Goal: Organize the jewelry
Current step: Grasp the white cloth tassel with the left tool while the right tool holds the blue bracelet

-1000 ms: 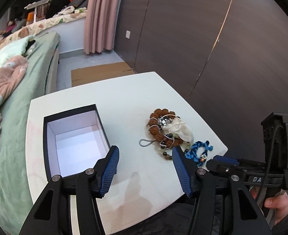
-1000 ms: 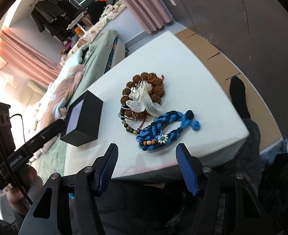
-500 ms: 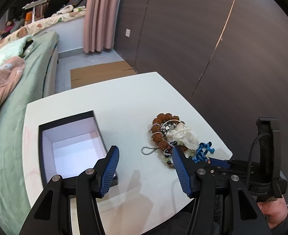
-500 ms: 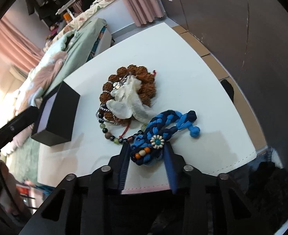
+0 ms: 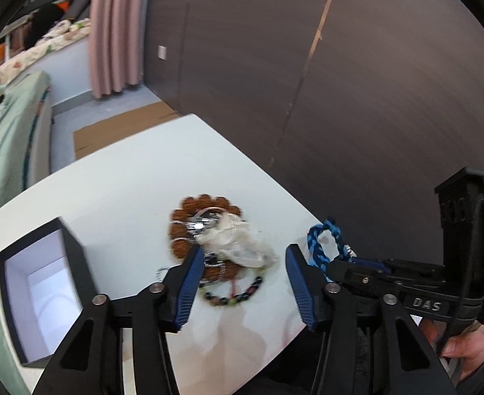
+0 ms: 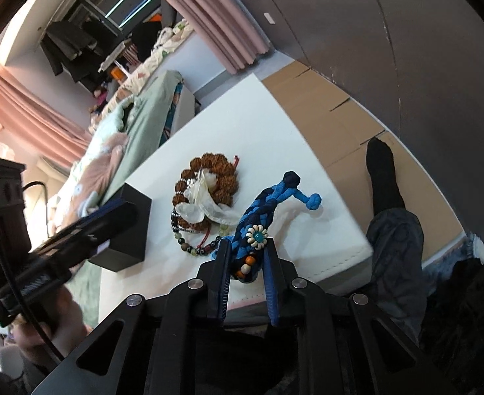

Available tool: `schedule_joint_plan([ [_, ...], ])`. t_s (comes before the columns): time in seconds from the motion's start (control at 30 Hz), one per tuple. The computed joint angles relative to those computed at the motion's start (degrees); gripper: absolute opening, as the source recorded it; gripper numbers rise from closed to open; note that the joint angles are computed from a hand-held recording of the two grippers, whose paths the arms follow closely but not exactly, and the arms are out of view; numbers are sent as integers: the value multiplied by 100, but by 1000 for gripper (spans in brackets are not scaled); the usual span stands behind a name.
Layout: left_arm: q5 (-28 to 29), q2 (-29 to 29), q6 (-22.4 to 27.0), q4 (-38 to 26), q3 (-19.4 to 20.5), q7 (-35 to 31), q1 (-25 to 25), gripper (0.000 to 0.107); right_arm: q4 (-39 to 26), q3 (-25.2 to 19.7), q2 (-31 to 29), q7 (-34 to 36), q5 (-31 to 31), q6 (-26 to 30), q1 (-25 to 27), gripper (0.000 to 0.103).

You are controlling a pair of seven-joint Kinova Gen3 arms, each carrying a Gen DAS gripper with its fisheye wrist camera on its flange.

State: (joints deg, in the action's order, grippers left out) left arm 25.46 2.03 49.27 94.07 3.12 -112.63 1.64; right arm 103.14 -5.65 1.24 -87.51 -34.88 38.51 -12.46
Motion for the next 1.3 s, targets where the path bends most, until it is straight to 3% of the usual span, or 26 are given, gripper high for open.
schedule_joint_plan([
  [0.1,-123,219,139,-217,86,52,84,44,72,49,-111,85,-86,-14,44,20],
  [0.53,-1644,1121,910,-1179,254,1233,681,43,247,197,-275,189,-257,-68,92,20],
  [0.57,-1734,1116,893,-1176,246,1308,714,41,250,201,-278,186,-262,-70,93,20],
  [0.63,-1898,1176,900,-1234,222,1483,762,17,235,199,-287,135,-232,-65,88,20],
  [0.67,-1916,1177,891,-1233,187,1552,773,10,225,192,-292,107,-208,-66,81,20],
  [0.7,-1841,1160,871,-1213,199,1574,678,3,212,181,-303,64,-166,-68,69,20],
  [0.9,-1438,606,356,-772,192,1227,351,1,196,163,-367,-116,21,-66,10,20],
  [1.3,-355,-135,405,-796,-145,348,-222,0,-108,102,-366,-208,86,-128,-150,20],
])
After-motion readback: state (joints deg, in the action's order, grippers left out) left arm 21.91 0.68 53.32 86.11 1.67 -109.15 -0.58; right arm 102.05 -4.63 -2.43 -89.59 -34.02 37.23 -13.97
